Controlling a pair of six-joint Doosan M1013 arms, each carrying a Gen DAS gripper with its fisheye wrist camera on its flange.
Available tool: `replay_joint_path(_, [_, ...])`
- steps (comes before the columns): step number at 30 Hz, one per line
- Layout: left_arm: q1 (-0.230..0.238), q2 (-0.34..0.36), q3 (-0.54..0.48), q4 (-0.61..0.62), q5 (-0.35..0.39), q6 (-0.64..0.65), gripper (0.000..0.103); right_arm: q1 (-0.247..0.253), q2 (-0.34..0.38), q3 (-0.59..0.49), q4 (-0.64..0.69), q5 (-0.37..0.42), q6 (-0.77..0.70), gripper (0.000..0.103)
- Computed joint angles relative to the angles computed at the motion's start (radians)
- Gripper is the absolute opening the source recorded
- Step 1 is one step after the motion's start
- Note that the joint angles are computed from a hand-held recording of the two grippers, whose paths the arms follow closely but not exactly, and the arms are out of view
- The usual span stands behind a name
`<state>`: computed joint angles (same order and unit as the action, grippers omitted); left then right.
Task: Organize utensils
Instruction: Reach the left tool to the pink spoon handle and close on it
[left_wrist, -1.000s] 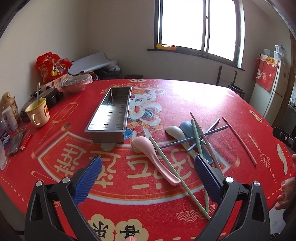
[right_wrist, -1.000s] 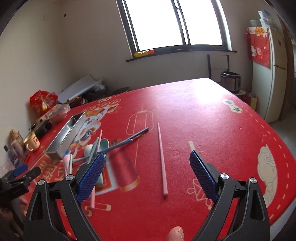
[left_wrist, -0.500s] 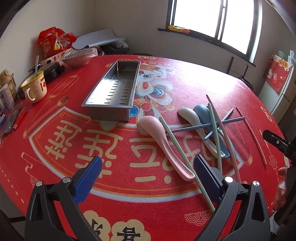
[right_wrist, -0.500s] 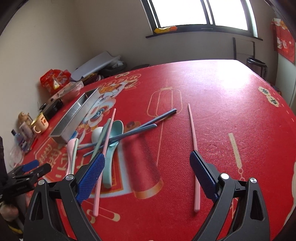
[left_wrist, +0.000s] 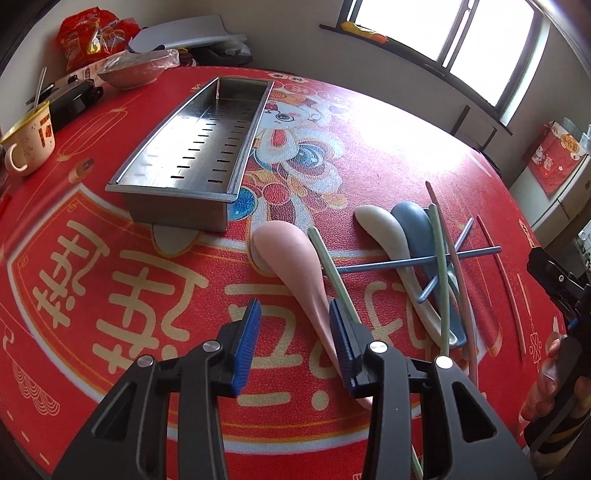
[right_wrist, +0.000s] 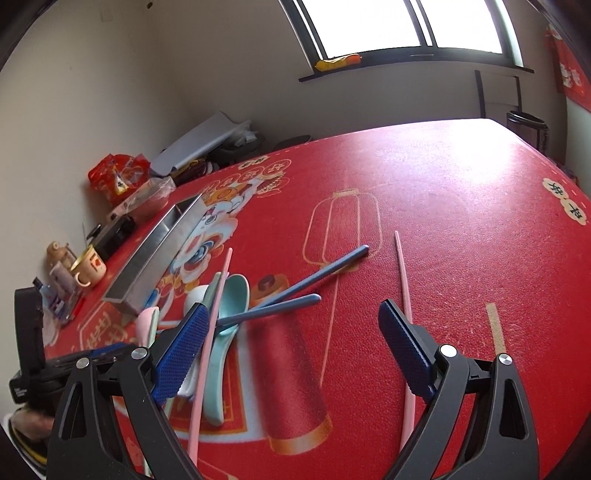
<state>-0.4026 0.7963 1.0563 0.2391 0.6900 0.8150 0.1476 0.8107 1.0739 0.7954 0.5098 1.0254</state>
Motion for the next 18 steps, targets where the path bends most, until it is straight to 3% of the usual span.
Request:
replay_joint_path(4, [0.005,0.013,-0.023,-0.014,0.010,0.002,0.030,-0.006,0.023,-0.032,0.009,0.042,0.011,0.090])
replay_joint_path(10, [0.002,0.033,-0.058,-0.018,0.018,0.039,0.019,-0.009,0.024,-0.025,0.022,0.027,-0.003,0.090])
replay_joint_path(18, [0.003,0.056,-0.096,-0.069,0.024,0.090,0.020,-0.012,0.024,-0.014,0.059,0.026,-0.031,0.090])
